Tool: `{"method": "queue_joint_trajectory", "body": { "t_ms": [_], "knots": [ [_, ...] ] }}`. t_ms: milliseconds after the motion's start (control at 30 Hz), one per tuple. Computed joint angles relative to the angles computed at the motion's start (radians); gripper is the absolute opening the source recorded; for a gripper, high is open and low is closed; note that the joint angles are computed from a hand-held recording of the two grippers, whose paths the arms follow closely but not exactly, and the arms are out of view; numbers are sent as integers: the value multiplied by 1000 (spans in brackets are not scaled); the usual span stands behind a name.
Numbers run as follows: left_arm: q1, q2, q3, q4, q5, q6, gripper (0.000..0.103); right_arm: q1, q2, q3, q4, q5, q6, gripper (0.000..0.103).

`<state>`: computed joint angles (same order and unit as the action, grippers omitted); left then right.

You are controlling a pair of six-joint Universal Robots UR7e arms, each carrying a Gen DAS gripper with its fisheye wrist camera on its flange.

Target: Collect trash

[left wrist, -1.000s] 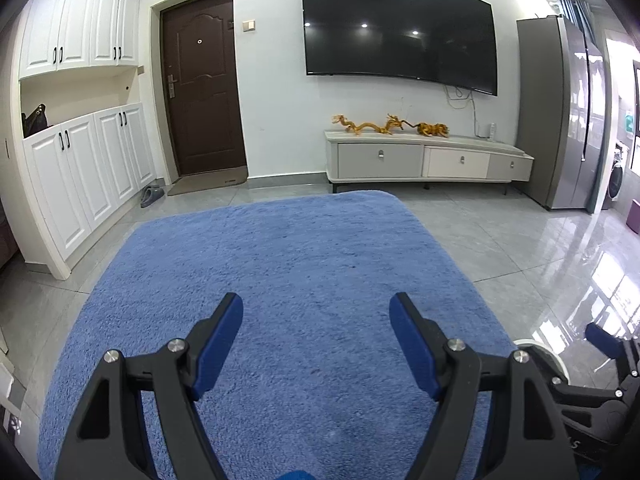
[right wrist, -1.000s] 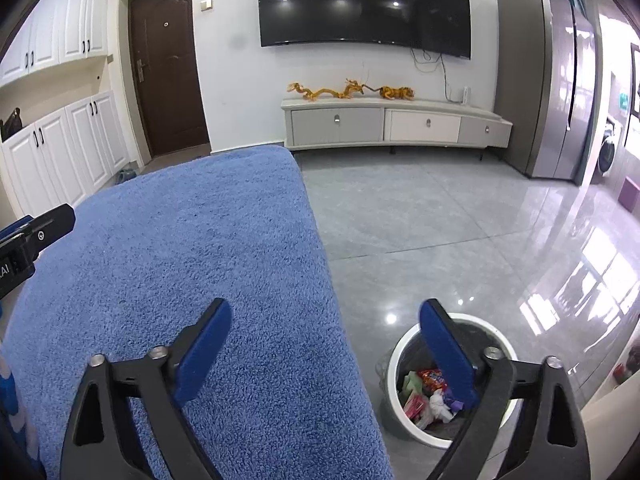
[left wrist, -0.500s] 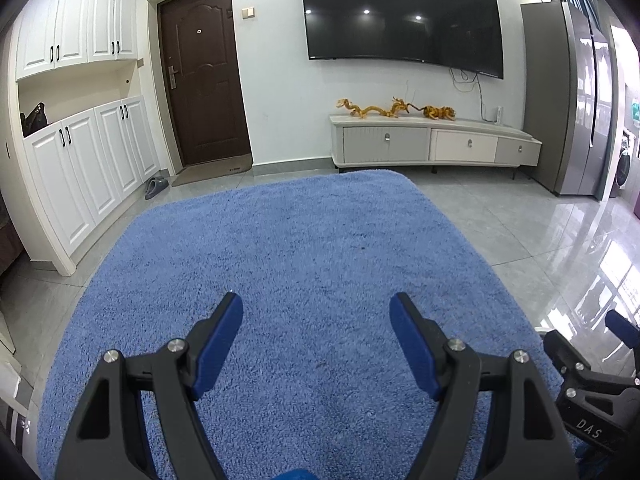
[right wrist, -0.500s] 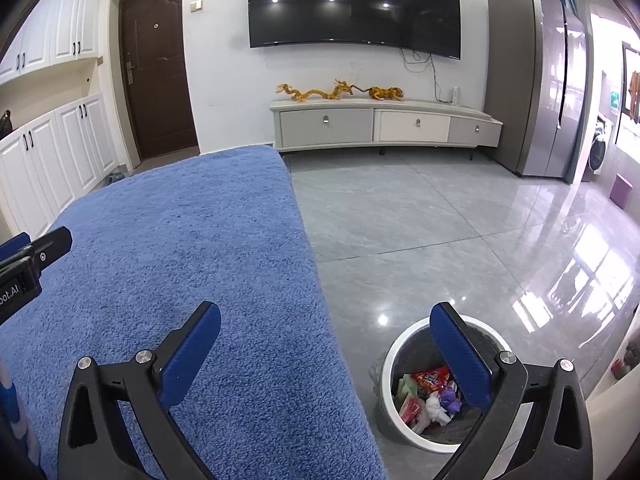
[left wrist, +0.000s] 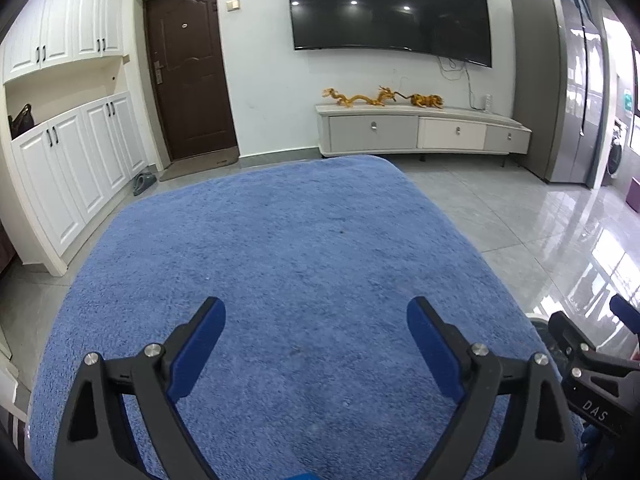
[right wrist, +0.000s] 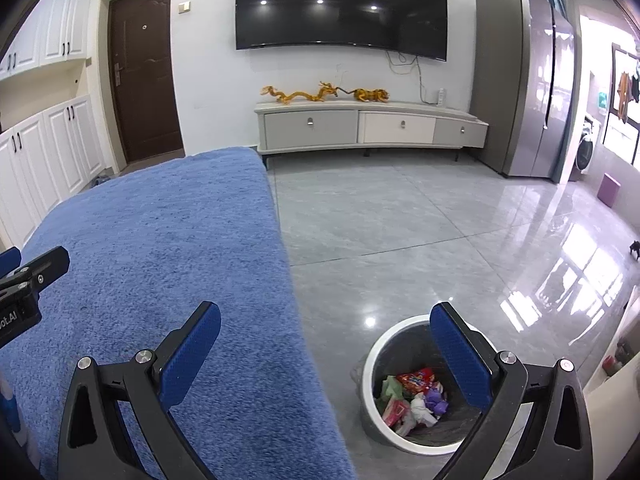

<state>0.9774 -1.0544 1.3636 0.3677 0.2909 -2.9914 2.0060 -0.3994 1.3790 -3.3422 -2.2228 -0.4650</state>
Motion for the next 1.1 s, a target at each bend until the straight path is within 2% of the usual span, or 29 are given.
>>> {"method": "queue_joint_trajectory", "body": {
  "t_ms": [200,333,533,867,1100],
  "knots": [
    [-19,3,27,-45,17,56,94,-4,-9,20,-42,-27,-27,102],
    [-29,11,30,-32,30,49,94,-6,-17,34,-63,-38,-35,102],
    [-44,31,29,8,36,12,94,-12,-26,54,-84,-49,-40,102],
    [-42,65,-2,169,49,-171,94,-28,-51,97,-110,-58,-30,102],
    [-51,82,-8,176,53,-170,94,-40,-65,112,-124,-62,-21,102]
  ]
}}
